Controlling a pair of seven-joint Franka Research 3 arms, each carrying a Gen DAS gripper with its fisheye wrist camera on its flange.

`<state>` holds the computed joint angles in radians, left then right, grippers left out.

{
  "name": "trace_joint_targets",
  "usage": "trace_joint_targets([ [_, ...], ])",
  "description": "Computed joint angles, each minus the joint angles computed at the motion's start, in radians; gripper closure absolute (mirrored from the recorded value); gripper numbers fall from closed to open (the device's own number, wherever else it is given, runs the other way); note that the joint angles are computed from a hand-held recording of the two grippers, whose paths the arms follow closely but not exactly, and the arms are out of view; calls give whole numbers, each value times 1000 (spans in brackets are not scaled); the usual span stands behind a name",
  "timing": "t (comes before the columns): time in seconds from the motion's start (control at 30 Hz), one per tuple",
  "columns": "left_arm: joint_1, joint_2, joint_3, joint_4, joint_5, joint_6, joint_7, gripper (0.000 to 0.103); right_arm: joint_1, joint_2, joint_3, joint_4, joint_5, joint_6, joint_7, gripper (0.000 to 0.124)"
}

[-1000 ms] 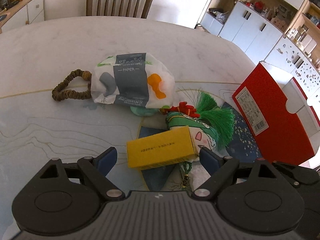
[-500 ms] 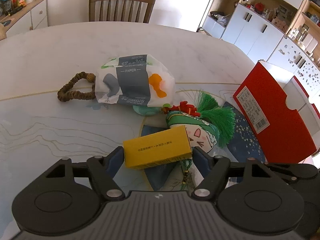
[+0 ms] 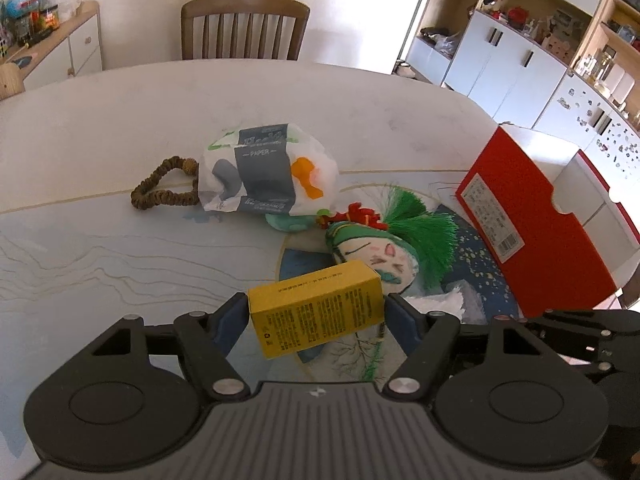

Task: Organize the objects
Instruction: 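Grasp the yellow box with the left tool while the right tool grasps the white foam-bead bag, then carry the yellow box and foam-bead bag into the red shoebox with both tools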

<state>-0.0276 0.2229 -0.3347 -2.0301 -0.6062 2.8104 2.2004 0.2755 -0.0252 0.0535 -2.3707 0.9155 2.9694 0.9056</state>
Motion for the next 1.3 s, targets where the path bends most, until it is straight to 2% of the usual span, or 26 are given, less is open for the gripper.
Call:
trace_joint_targets([
  [0.27, -8, -43, 0, -44, -24, 11, 25, 29, 3, -83, -20, -67, -20, 10, 23, 91],
  [0.4, -34, -79, 25, -65, -1, -3, -8, 29, 5, -132, -37, -95, -64, -5, 50, 91],
  [0.47, -37, -101, 25, -74, -45, -17, 19, 29, 12, -156, -52, -104, -65, -16, 49, 91],
  [0.8, -136, -191, 76, -97, -52, -32, 12, 29, 11, -272, -115, -147, -94, -45, 49, 91],
  [1.07, -205, -204, 79, -82, -26, -19, -21, 29, -14, -313, -171, -153, -97, -50, 6, 91],
  [1.3, -249, -175, 55, -47, 88, 13, -142, 29, -59, -320, -232, -145, -75, -75, -76, 91],
])
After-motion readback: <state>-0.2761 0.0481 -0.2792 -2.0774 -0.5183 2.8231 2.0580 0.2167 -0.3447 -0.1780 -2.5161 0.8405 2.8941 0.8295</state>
